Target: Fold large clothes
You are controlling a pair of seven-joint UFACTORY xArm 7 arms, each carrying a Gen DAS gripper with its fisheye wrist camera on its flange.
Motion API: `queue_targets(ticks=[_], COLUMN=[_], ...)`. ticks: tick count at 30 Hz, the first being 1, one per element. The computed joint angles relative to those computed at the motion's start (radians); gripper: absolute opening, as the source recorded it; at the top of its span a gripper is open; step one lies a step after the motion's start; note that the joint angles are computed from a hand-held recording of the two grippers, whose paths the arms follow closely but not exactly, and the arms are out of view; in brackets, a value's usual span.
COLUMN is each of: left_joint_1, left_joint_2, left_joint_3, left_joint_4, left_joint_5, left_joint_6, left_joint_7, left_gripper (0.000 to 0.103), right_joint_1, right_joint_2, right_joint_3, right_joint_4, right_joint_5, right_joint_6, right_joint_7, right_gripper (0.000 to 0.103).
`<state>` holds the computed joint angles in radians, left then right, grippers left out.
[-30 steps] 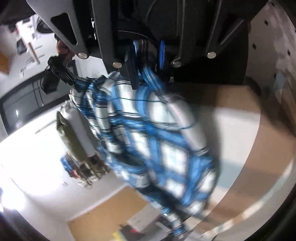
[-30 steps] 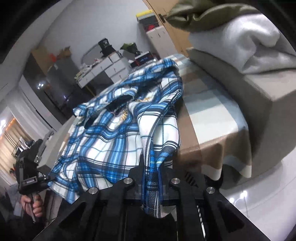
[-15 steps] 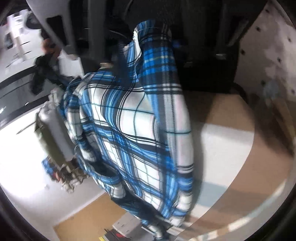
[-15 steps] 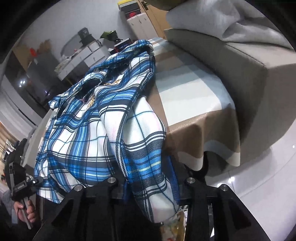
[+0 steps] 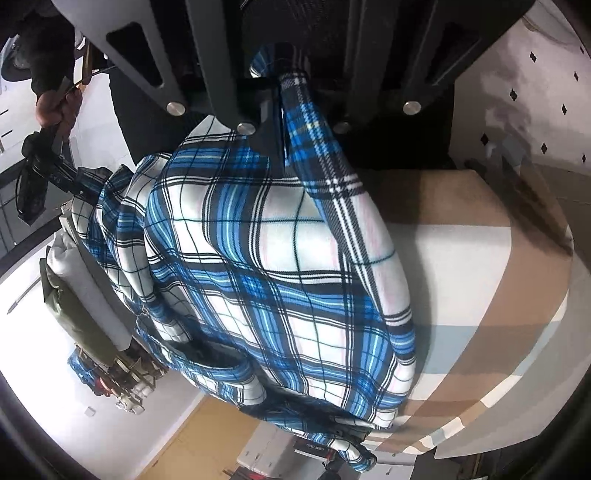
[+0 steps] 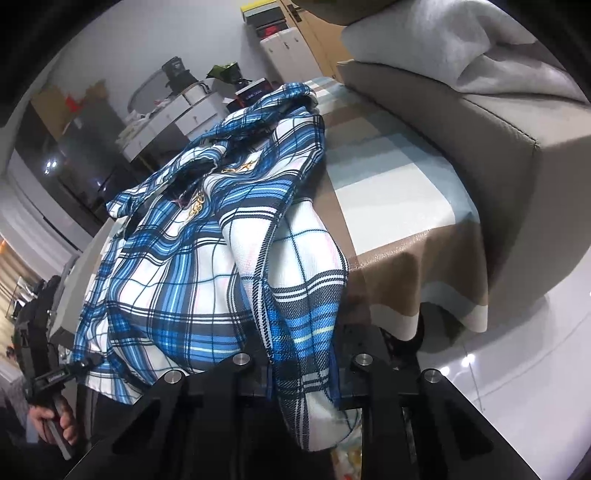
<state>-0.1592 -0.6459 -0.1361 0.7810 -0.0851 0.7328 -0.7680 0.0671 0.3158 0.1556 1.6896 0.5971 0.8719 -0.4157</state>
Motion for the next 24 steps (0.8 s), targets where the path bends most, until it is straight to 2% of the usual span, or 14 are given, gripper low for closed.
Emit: queue_targets(ticks=[6, 8, 12, 13, 14, 15, 18, 22, 24], left_joint_1=[-0.025, -0.054, -0.059, -0.054, -0.050, -0.050, -0.045, -0.038, -0.041], left_joint_2=[0.027, 0.026, 0.006, 0.001, -0.009, -0.020, -0.044, -0.080, -0.106], left_joint_3=[0.032, 0.063, 0.068, 0.063, 0.060, 0.059, 0.044, 0.021, 0.009], left_joint_4=[0.001, -0.019, -0.049, -0.051, -0.054, -0.053, -0.032, -0.017, -0.022], left_joint_5=[-0.048, -0.097, -0.127, -0.125, -0.125, -0.126, -0.107, -0.088, -0.086], left_joint_6=[-0.015, -0.047, -0.090, -0.089, -0.086, -0.075, -0.034, -0.013, -0.006], left_joint_7=[0.020, 0.054, 0.084, 0.082, 0.078, 0.076, 0.080, 0.066, 0.053], left_gripper=[0.006, 0.007, 0.007, 0.007, 0.006, 0.003, 0.001, 0.000, 0.000], right_joint_1=[0.006, 0.005, 0.014, 0.017, 0.016, 0.008, 0.007, -0.007, -0.020], right_joint_2=[-0.012, -0.010, -0.007, -0.007, -0.007, -0.003, -0.008, -0.001, -0.021], right_joint_3=[0.003, 0.003, 0.000, -0.001, 0.000, 0.007, 0.008, 0.002, 0.001], right_joint_4=[-0.009, -0.006, -0.003, -0.003, -0.001, 0.013, 0.045, 0.108, 0.094], right_joint_5=[-0.002, 0.003, -0.018, -0.025, -0.024, -0.009, -0.019, -0.020, 0.000], right_joint_6=[-0.008, 0.001, 0.005, 0.002, 0.005, 0.028, 0.059, 0.185, 0.238], right_joint_7=[-0.013, -0.013, -0.002, 0.002, -0.001, -0.019, -0.058, -0.066, -0.085], right_gripper=[0.021, 0.021, 0.021, 0.020, 0.011, 0.004, 0.004, 0.003, 0.003])
